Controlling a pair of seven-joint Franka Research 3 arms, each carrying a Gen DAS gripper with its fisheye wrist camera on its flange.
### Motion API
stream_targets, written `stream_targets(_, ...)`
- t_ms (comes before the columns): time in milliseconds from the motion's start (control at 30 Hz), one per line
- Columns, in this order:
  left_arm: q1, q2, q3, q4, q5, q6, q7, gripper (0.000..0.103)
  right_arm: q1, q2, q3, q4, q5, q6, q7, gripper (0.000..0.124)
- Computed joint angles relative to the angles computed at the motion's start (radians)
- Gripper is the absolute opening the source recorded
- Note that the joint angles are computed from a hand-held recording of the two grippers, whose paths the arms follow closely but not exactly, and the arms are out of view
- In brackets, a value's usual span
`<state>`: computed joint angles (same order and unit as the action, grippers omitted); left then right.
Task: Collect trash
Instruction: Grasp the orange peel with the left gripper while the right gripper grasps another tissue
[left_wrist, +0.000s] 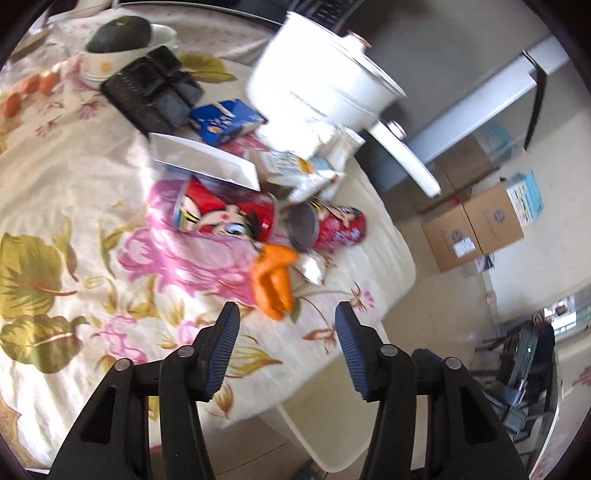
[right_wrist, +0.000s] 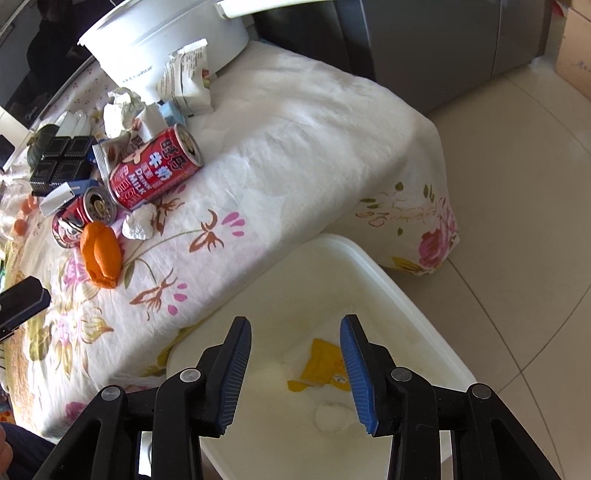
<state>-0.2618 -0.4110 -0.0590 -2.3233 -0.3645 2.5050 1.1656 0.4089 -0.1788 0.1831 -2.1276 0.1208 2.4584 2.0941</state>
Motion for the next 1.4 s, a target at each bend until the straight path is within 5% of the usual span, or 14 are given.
stream_targets(167, 0.008, 0.025, 0.021, 0.016, -0.034, -0.022, -0.001, 0.059, 0.011, 0.044, -0.001, 0.035, 0.036, 0.040, 0.002, 0.045)
stream_targets(633, 0.039, 0.194, -0.064, 0.114, 0.053, -0.002, -0.017, 0.059, 0.074, 0.223, -0.006, 0.210, 0.057, 0.036, -0.015, 0.045)
stream_targets(700, 0.046, 0.205, -0.076, 0.119, 0.087, 0.013, -0.030, 0.053, 0.079, 0.239, -0.010, 0.227, 0.062, 0.037, -0.018, 0.045)
stream_targets(767, 0.057, 0.222, -0.088, 0.137, 0.142, 0.003, -0.050, 0.024, 0.084, 0.259, -0.012, 0.248, 0.059, 0.035, -0.020, 0.045)
stream_targets(867, 0.054, 0.227, -0.080, 0.140, 0.125, 0.001, -0.033, 0.012, 0.091, 0.288, -0.017, 0.278, 0.047, 0.034, -0.021, 0.045)
stream_targets(1033, 0.048, 0.203, -0.066, 0.127, 0.060, -0.005, 0.011, 0.001, 0.105, 0.342, -0.023, 0.335, 0.036, 0.037, -0.027, 0.045)
stream_targets(1300, 0.033, 0.190, -0.032, 0.117, -0.043, -0.025, 0.088, 0.003, 0.134, 0.418, -0.028, 0.420, 0.027, 0.082, -0.055, 0.046)
stream_targets(1400, 0.058, 0.201, -0.047, 0.124, -0.023, -0.059, 0.028, 0.005, 0.145, 0.445, -0.033, 0.450, 0.020, 0.088, -0.056, 0.050)
